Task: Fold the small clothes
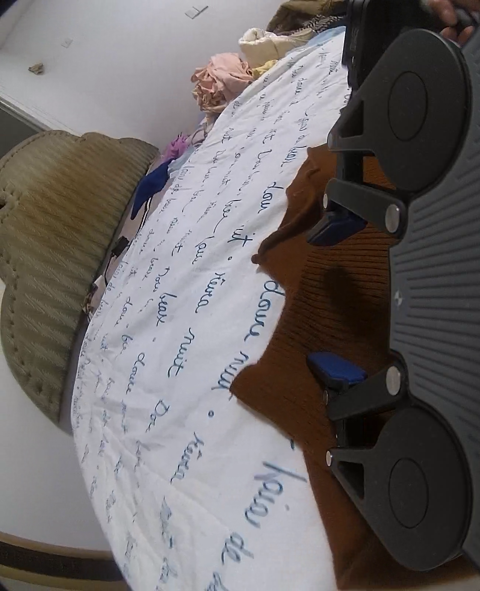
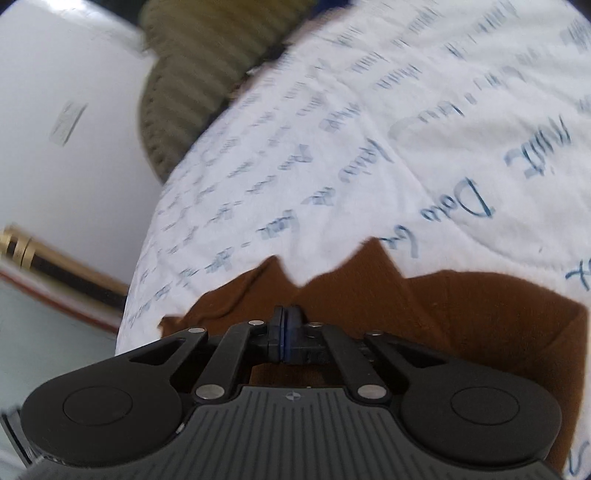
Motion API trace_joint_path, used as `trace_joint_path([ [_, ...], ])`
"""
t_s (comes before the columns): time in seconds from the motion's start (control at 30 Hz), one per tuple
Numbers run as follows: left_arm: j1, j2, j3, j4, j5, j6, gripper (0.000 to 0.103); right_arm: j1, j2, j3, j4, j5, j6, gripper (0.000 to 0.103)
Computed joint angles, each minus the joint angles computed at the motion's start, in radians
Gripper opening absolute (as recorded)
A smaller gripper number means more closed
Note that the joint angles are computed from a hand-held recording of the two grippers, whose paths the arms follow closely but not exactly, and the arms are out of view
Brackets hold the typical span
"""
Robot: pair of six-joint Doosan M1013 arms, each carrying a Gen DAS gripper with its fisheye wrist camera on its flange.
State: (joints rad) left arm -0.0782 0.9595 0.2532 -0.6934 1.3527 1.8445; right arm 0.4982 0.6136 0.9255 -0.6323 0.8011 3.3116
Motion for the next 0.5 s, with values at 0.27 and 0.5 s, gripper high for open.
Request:
trace_joint_path([
  [0.27,0.027,-0.107,0.197,-0.101,-0.067,0.105,0.064,0.001,0.084,-0.167,0.376,-0.034,-0.446,0.022],
  [0.5,0.033,-0.083,0.200,-0.087,-0.118,0.070,0.064,-0.011,0.155,-0.274,0.292,0.104,-0.336,0.000],
])
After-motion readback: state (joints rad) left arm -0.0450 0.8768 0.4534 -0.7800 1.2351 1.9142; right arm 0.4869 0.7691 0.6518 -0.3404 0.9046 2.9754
